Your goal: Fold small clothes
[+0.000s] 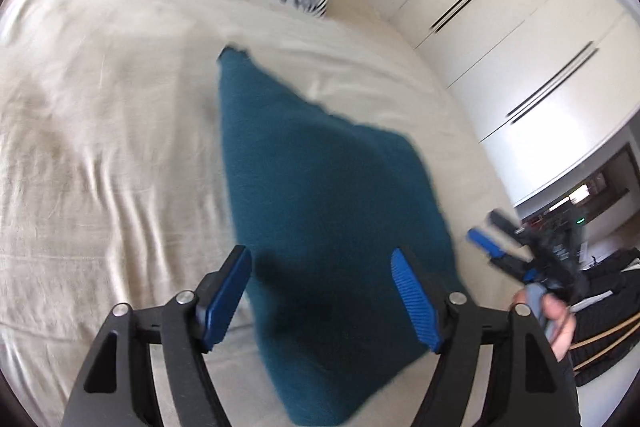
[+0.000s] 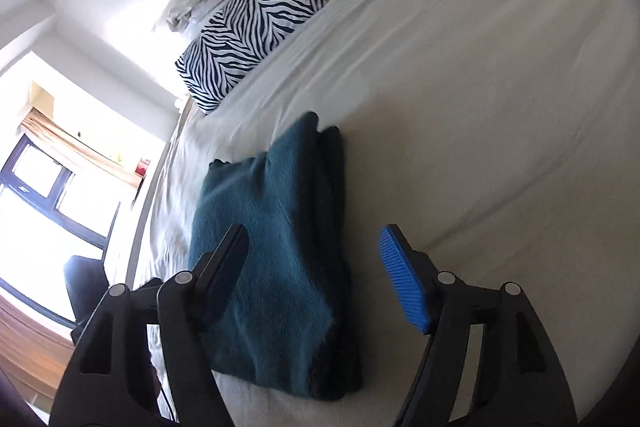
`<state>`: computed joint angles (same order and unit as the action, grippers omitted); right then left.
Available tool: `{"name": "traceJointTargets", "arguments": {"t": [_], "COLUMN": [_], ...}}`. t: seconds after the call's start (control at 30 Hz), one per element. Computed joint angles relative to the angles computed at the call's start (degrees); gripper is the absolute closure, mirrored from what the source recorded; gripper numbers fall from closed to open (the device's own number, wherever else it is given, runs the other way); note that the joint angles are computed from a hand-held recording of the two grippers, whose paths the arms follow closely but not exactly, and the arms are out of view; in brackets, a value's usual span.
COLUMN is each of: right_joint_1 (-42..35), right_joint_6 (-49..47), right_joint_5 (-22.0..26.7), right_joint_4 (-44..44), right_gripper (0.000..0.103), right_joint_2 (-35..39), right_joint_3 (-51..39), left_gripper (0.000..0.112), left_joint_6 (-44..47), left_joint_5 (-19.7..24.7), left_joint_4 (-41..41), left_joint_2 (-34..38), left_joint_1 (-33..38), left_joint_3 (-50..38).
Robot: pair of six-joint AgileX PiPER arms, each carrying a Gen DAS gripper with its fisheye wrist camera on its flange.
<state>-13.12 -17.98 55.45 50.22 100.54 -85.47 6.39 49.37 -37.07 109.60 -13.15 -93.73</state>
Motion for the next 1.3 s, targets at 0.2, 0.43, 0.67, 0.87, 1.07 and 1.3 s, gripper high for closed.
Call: {"name": "traceJointTargets", "arguments": {"t": [0.2, 0.43, 0.67, 0.87, 1.07, 1.3], "right_joint_1": [1.4, 7.8, 16.7, 21.3, 31.0, 44.1], "right_joint_6": [5.9, 12.8, 18.8, 19.8, 21.7, 29.6], "right_joint_5": [8.1, 12.8, 13.3, 11.2, 4.5, -4.5], "right_joint_4": [-1.4, -13.0, -30.2, -26.9, -21.0, -21.8], "right_gripper": [0.037, 0.071, 0.082, 0.082, 0.082, 0.082], "right_joint_2": [12.2, 20.9, 15.5, 5.0, -6.0, -8.2], "right_joint_3": [-12.3, -26.4, -30.0, -21.8, -7.2, 5.0], "left_gripper": [0.036, 0.053, 0.072, 0.072, 0.071, 0.069], "left_joint_6": [-4.7, -13.2, -13.5, -6.2, 3.2, 12.9], "left_joint_5": [5.4, 11.8, 13.6, 12.3, 16.4, 16.5], "left_joint_4": [-1.9, 7.3, 11.0, 10.7, 7.4, 5.7], "left_joint_2": [8.5, 14.7, 10.4, -7.6, -23.9, -31.8], "left_joint_1": [0.0, -2.6, -3.5, 0.7, 11.7, 23.6], "left_joint_3": [-7.2, -20.0, -19.4, -2.7, 14.3, 32.8]}}
